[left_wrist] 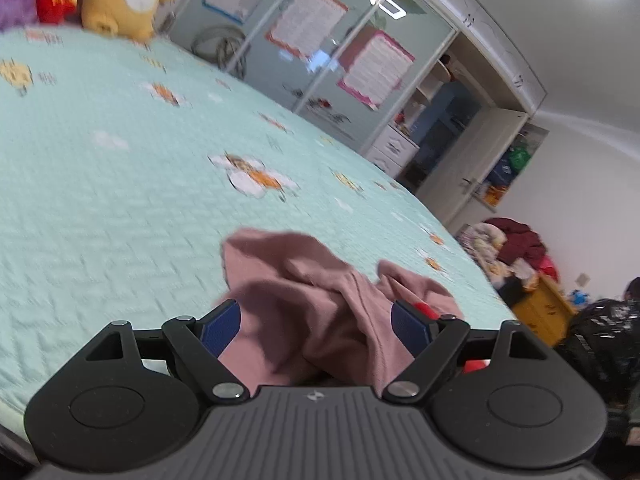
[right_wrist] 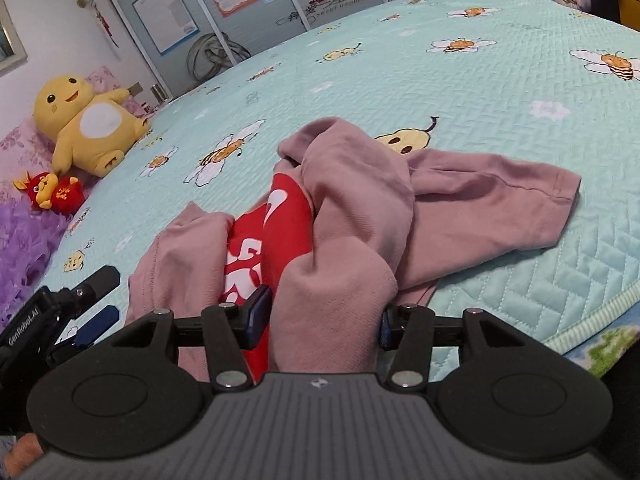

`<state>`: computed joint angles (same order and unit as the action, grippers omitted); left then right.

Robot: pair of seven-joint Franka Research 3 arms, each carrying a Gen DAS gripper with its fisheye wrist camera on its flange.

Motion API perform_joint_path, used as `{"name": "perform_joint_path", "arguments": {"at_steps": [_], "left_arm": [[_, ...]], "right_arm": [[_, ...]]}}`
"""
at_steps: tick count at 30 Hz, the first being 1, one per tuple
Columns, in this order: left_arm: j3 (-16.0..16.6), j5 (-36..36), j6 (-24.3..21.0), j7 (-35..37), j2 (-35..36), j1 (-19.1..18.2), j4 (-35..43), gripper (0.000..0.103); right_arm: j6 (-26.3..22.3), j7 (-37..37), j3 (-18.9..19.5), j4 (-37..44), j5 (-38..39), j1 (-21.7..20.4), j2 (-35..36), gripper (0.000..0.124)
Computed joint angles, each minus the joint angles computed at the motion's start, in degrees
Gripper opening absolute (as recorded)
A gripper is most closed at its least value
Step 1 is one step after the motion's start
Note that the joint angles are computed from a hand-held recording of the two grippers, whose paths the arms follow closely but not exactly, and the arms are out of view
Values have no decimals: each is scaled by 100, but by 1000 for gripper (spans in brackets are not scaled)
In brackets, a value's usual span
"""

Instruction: Fold clothes

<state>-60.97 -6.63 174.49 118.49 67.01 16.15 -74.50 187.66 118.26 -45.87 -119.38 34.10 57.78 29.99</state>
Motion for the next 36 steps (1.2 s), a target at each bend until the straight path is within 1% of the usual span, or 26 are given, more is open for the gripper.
{"name": "perform_joint_path", "arguments": {"at_steps": [2, 4, 5, 6, 8, 10, 12, 13, 14, 15, 16, 17, 19, 22, 24, 25, 26, 27, 28, 30, 31, 32, 33, 34, 35, 36], "left_arm": [[-84, 3, -257, 103, 81, -5, 93, 86], [-130, -86, -517, 287, 127, -35, 187, 86], [-147, -118, -639, 406, 139, -53, 221, 86], [-89, -143, -757, 474, 110, -110, 265, 86], [150, -175, -988, 523, -4, -292, 375, 85], [284, -237, -1131, 630, -43, -417, 464, 82], [384, -310, -1210, 766, -62, -512, 531, 66], [387, -357, -1187, 879, -61, -517, 525, 50], [361, -420, -1118, 1000, -57, -504, 496, 37], [293, -495, -967, 1154, -58, -452, 406, 32], [159, -566, -758, 1381, -44, -352, 264, 21], [21, -625, -536, 1618, -12, -261, 132, 13], [-259, -657, -52, 1953, 84, -85, -127, 13], [-722, -381, 643, 2146, 343, 181, -442, 10], [-1007, -118, 1123, 2254, 540, 328, -633, 10], [-1088, 1, 1301, 2253, 603, 368, -702, 10], [-1103, 76, 1394, 2194, 624, 380, -732, 10], [-1081, 124, 1443, 2108, 618, 374, -738, 10], [-1057, 171, 1492, 2020, 610, 366, -743, 10], [-840, 149, 1625, 1753, 457, 259, -735, 12], [-681, 110, 1721, 1609, 347, 181, -727, 18], [-497, 59, 1837, 1468, 225, 90, -717, 32], [-347, 22, 1968, 1345, 129, 15, -713, 41], [-265, 31, 2151, 1253, 85, -24, -734, 58], [-232, 86, 2338, 1188, 80, -38, -766, 68], [-207, 164, 2456, 1138, 74, -39, -803, 70]], "right_arm": [[87, -224, 280, 33, -170, -216, -84, 38], [118, -527, 367, 67, -297, -229, -102, 21], [156, -700, 419, 74, -356, -238, -120, 18], [197, -864, 424, 65, -375, -197, -130, 16], [286, -1167, 368, 25, -374, -46, -136, 14], [334, -1399, 243, -28, -282, 146, -120, 13], [329, -1501, 166, -73, -80, 244, -118, 13], [338, -1529, 230, -92, 16, 184, -158, 15], [358, -1546, 363, -108, 102, 49, -223, 17], [402, -1570, 502, -129, 181, -78, -285, 17], [463, -1595, 650, -154, 251, -204, -346, 17], [513, -1639, 769, -161, 306, -308, -381, 17], [626, -1773, 905, -143, 403, -411, -387, 14], [965, -2027, 984, -126, 563, -404, -368, 11], [1270, -2178, 1109, -128, 591, -497, -434, 11], [1404, -2194, 1239, -117, 554, -635, -489, 11], [1522, -2193, 1377, -101, 501, -790, -544, 11], [1607, -2153, 1550, -73, 407, -993, -599, 11], [1668, -2014, 1807, -35, 224, -1298, -660, 11], [1742, -1673, 2334, 108, -197, -1959, -720, 11], [1731, -1569, 2529, 251, -364, -2238, -695, 10], [1718, -1469, 2725, 401, -525, -2514, -664, 10], [1685, -1448, 2849, 596, -602, -2711, -601, 10], [1626, -1433, 2963, 835, -662, -2904, -523, 10], [1553, -1392, 3102, 1090, -737, -3122, -442, 10], [1450, -1392, 3198, 1377, -766, -3291, -335, 10]]}}
